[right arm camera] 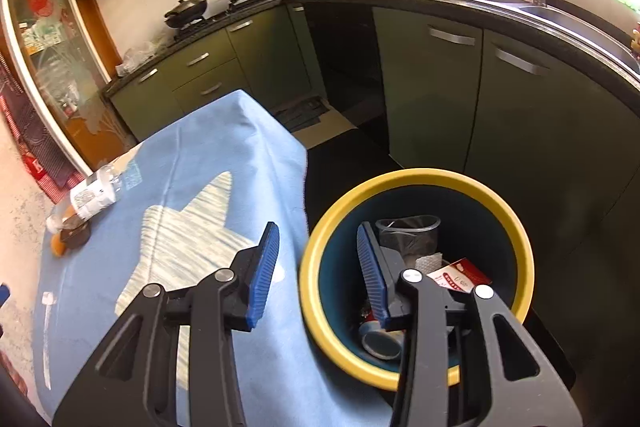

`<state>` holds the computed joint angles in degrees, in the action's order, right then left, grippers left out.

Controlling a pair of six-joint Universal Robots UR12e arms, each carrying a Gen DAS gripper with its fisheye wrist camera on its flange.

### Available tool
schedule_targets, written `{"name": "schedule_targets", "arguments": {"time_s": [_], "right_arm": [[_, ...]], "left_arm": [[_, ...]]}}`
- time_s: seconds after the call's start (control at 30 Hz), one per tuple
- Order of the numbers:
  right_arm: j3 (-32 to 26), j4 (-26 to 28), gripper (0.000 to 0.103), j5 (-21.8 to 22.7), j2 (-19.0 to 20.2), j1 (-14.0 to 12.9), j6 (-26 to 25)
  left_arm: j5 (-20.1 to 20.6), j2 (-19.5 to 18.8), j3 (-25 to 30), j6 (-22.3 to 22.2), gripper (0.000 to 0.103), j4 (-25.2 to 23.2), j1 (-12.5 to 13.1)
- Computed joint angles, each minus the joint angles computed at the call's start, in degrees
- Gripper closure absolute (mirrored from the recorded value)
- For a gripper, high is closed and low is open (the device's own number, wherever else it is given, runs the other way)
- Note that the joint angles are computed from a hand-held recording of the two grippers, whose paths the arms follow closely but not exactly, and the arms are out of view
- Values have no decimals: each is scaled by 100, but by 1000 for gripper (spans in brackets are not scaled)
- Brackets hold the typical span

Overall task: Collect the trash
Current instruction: 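Carry the foil wrapper over the bin and open the right gripper, then lower the left gripper onto the clear plastic water bottle and grasp it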

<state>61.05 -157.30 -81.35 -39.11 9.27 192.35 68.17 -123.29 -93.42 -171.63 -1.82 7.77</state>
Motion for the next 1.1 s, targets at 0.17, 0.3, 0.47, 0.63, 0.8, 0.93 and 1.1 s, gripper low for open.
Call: {"name": "schedule_targets", "arguments": {"time_s": [0.17, 0.3, 0.47, 0.63, 0.8, 0.93, 1.1], "right_arm": [[224, -93, 60, 163, -140, 22, -117], [299, -108, 60, 244, -174, 40, -117], [304, -56, 60, 281, -163, 53, -47], [260, 26, 59, 252, -136, 67, -8], [222, 114, 58, 174, -120, 79, 13], [164, 191, 58, 131, -94, 84, 21], [37, 336, 58, 146, -25, 97, -23]], "left_arm": [[65, -141, 413, 925, 5, -469, -79], [103, -320, 973, 1630, 5, -1158, -86], [189, -695, 1969, 2504, 5, -2428, -74], [265, -1227, 3212, 2802, 5, -3821, -65], [719, -1845, 4481, 3212, 5, -5009, -144], [1185, -2466, 5665, 3196, 5, -6158, -205], [1658, -3154, 6908, 3208, 5, -7280, -261]]}}
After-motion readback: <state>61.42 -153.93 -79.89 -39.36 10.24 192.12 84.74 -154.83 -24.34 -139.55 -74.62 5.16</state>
